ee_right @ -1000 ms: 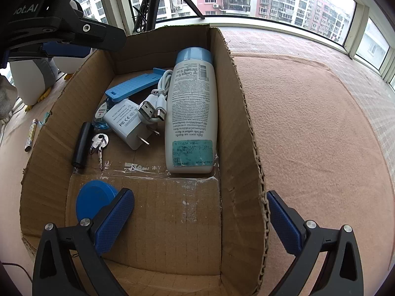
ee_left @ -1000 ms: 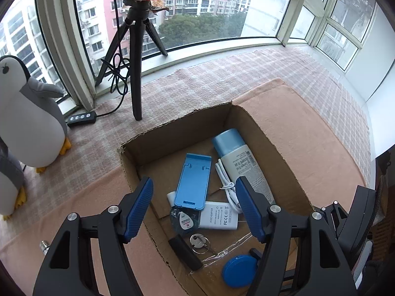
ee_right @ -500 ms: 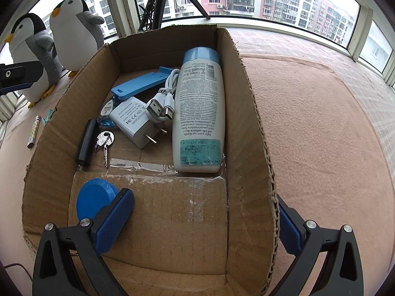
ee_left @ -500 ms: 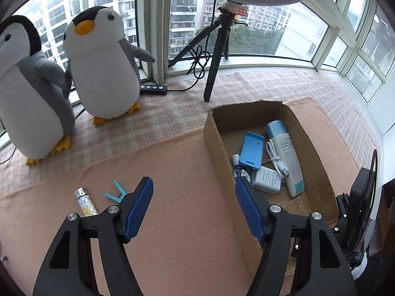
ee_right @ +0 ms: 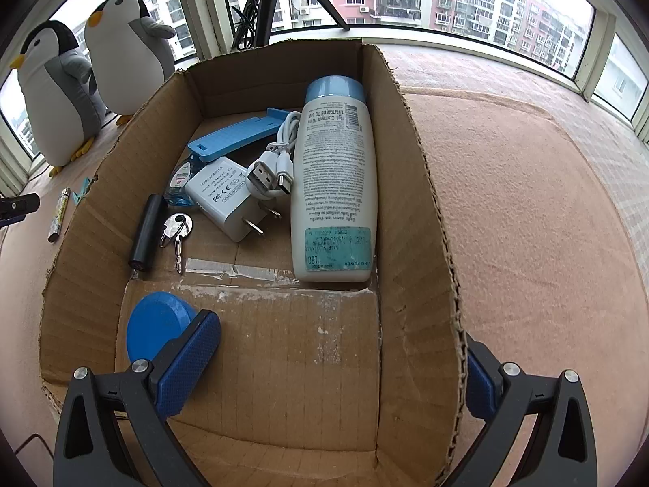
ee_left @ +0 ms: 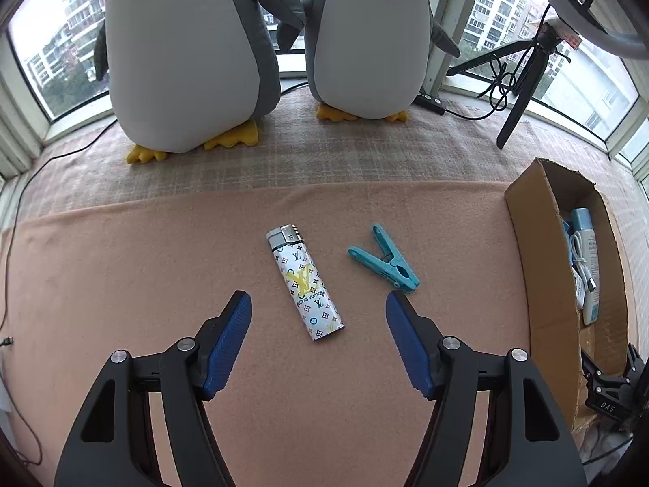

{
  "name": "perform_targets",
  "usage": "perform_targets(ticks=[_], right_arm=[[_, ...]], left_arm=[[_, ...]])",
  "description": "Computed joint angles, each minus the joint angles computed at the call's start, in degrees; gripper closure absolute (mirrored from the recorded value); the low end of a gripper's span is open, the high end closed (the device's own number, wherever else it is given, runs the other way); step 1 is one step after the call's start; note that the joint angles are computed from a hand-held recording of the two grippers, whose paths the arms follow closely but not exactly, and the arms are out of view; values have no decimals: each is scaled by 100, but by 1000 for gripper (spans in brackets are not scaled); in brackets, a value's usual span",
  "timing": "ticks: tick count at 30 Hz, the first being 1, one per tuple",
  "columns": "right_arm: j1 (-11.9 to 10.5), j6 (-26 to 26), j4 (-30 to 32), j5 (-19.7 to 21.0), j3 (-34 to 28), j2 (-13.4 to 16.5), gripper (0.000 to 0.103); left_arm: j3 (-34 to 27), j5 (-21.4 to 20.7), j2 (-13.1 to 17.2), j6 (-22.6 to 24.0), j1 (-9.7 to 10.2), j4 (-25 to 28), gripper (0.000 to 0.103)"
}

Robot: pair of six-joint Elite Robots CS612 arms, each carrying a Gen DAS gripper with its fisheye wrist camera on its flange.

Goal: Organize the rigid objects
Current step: 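Move the left tool back toward the patterned lighter, then close the left gripper on the lighter and lift it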

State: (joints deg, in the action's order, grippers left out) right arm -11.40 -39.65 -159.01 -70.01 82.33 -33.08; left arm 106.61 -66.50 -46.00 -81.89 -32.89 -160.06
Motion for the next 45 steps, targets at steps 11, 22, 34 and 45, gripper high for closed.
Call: perform_targets(ticks=[11, 22, 34, 45], right_arm=[[11, 40, 5, 6, 4, -2, 0], [5, 40, 10, 11, 6, -6, 0], [4, 46, 9, 14, 11, -7, 0], [5, 46, 18, 13, 5, -7, 0]], left_arm=[[48, -324, 143, -343, 164, -372, 48], [-101, -507, 244, -245, 260, -218, 59], [14, -396, 190, -317, 248, -196, 80], [190, -374, 161, -333, 134, -584, 82]])
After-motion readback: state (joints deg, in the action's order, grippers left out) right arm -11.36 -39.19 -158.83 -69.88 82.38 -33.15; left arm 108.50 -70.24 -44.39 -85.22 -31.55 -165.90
